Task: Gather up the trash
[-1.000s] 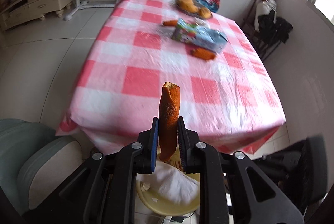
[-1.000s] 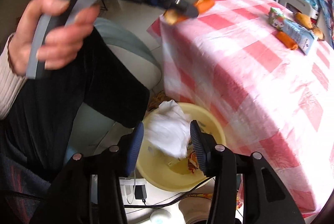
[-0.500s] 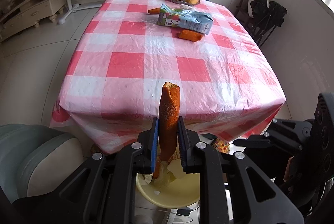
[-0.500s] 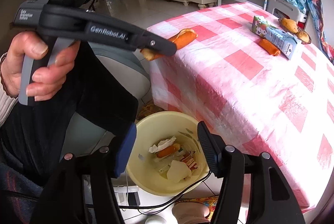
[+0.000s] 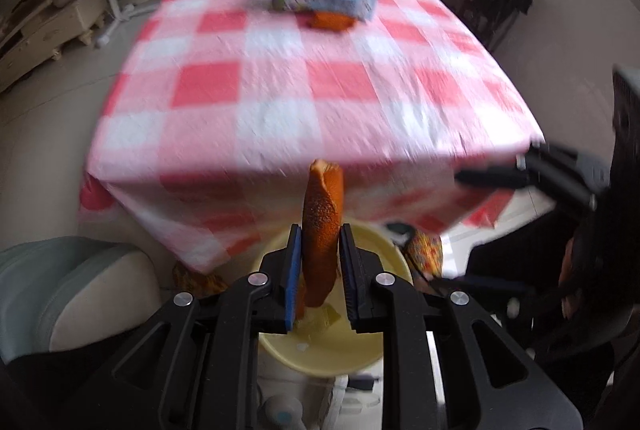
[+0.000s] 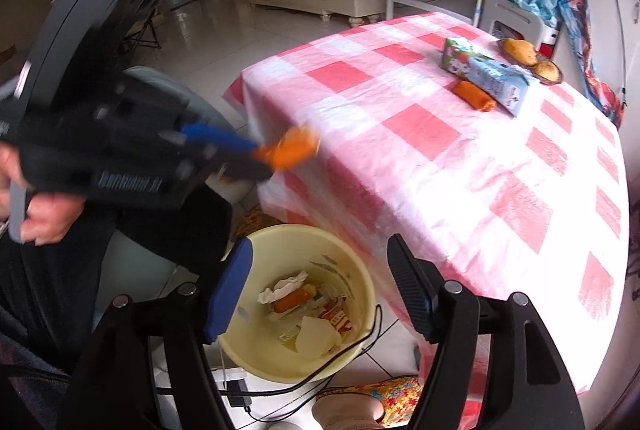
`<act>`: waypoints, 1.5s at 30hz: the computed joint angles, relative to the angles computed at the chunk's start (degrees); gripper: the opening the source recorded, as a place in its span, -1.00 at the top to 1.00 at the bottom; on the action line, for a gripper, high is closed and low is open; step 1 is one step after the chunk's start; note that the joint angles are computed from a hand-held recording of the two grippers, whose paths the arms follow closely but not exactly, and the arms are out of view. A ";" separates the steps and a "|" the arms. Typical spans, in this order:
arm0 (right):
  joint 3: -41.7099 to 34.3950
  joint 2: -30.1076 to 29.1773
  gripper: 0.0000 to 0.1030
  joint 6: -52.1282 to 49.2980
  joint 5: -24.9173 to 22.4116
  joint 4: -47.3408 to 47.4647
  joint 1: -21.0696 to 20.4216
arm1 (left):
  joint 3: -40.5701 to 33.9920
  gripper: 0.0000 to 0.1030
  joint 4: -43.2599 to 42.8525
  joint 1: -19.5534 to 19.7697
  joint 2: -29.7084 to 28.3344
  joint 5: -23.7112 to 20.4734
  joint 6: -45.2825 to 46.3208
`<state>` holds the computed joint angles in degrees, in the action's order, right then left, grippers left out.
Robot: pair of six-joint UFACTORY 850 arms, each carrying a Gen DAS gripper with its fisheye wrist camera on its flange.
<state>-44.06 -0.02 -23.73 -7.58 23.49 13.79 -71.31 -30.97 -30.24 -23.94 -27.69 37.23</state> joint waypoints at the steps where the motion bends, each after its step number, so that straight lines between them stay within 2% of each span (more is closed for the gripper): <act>1: 0.06 0.08 -0.35 4.56 0.22 -4.33 0.02 | 0.13 0.57 0.60 -0.16 -0.10 -0.62 -0.15; 5: 0.17 0.28 -0.37 14.37 0.18 -14.08 -0.10 | 1.86 0.10 3.13 -1.02 1.08 0.11 -1.40; 8: -0.44 0.13 -0.37 14.86 -0.87 -15.89 -0.52 | 2.81 0.05 -1.23 0.03 2.23 1.75 0.12; 13: -4.59 -2.15 -0.38 4.41 -4.24 -12.17 -2.92 | 4.40 -0.14 -17.99 3.16 4.33 6.27 8.05; 16: -10.41 -6.81 -0.43 -8.84 -7.83 -4.68 -6.16 | 5.54 -0.25 -27.00 4.40 5.32 8.43 12.99; 18: -14.08 -10.14 -0.43 -16.17 -10.21 -0.03 -8.13 | 5.62 -0.27 -28.87 4.70 5.40 8.85 13.24; 22: -22.79 -18.19 -0.46 -24.18 -15.82 3.83 -11.27 | 5.15 -0.29 -28.29 4.32 5.27 10.25 12.38; 25: -26.77 -22.18 -0.50 -28.28 -18.85 4.77 -11.90 | 4.44 -0.37 -28.80 3.31 5.18 13.02 13.93; 26: -27.72 -23.22 -0.67 -29.83 -19.63 5.36 -12.07 | 4.03 -0.42 -28.71 2.92 4.99 14.29 13.78; 28: -30.01 -25.46 -0.86 -34.56 -21.56 9.31 -13.16 | 2.23 -0.42 -25.50 2.57 4.13 14.92 10.49; 34: -32.24 -27.94 -0.87 -52.56 -22.81 21.46 -15.10 | -3.58 -0.54 -32.27 2.57 1.99 14.53 15.73; 38: -33.62 -28.95 -0.87 -56.63 -24.64 23.53 -15.83 | -4.91 -0.59 -38.52 3.06 1.08 13.65 20.74; 39: -33.86 -29.08 -0.88 -57.18 -25.22 23.66 -15.96 | -4.86 -0.60 -37.52 3.28 0.83 13.25 19.27; 41: -33.47 -28.84 -0.88 -57.67 -25.25 23.91 -16.04 | -5.67 -0.60 -30.76 3.71 -0.16 12.07 10.79; 43: -33.36 -28.78 -0.88 -57.84 -25.18 23.93 -16.12 | -6.44 -0.60 -29.06 4.37 -1.06 10.64 7.46; 45: -33.35 -28.77 -0.88 -57.74 -25.11 23.89 -16.03 | -6.09 -0.60 -28.12 4.76 -0.94 11.15 5.32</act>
<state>-77.41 -28.79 -81.48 -32.69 47.38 -2.24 -77.40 -59.09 -25.47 -24.88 -16.54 42.56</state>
